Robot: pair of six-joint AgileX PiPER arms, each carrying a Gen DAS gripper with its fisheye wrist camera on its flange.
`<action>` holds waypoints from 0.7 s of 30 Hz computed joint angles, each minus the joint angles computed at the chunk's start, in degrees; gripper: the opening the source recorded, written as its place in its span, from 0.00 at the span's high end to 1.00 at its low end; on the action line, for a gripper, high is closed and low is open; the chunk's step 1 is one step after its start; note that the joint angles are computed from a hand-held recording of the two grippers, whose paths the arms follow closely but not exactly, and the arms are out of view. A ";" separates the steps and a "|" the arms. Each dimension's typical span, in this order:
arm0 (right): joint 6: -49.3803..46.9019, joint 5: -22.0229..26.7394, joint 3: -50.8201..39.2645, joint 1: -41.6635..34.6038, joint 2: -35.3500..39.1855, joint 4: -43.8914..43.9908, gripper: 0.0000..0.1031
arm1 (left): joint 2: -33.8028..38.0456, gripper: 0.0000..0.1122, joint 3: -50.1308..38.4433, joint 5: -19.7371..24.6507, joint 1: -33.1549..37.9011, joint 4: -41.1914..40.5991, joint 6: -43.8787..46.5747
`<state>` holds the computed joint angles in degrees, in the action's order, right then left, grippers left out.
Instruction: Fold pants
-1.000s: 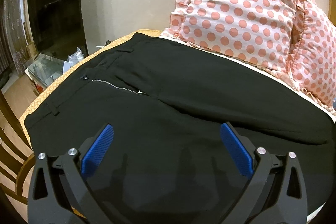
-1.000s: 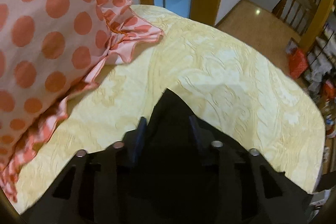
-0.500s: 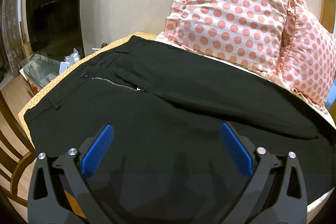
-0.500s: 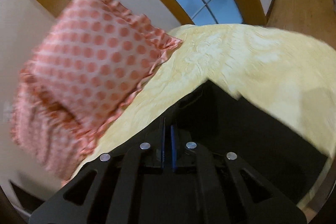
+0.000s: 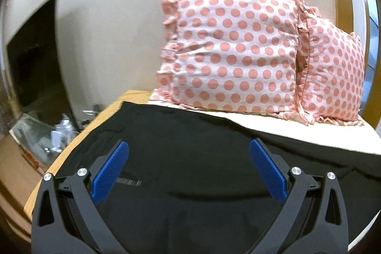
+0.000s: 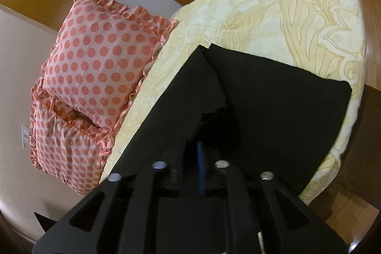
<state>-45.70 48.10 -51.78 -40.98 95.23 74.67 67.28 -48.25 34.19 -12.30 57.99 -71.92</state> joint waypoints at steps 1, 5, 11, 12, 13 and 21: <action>-0.80 0.69 0.37 -0.47 0.21 1.14 0.60 | 3.60 0.10 -3.85 -2.97 4.26 -5.73 5.73; -1.35 0.48 0.86 -0.46 0.08 2.01 0.59 | 16.56 0.10 -17.26 -7.08 14.79 -28.65 25.33; -4.22 1.91 -1.06 1.38 3.12 3.66 0.98 | 33.25 0.10 -35.47 -2.06 21.73 -50.29 44.64; -5.84 2.89 -0.71 0.74 3.10 5.30 0.98 | 37.20 0.10 -40.00 0.50 21.93 -49.89 44.20; -8.59 4.07 0.02 -0.63 2.57 7.77 0.98 | 40.28 0.11 -44.06 3.42 21.98 -49.48 43.94; -12.06 12.19 1.60 -6.92 1.31 11.86 0.98 | 62.13 0.30 -74.38 23.09 26.83 -61.24 42.25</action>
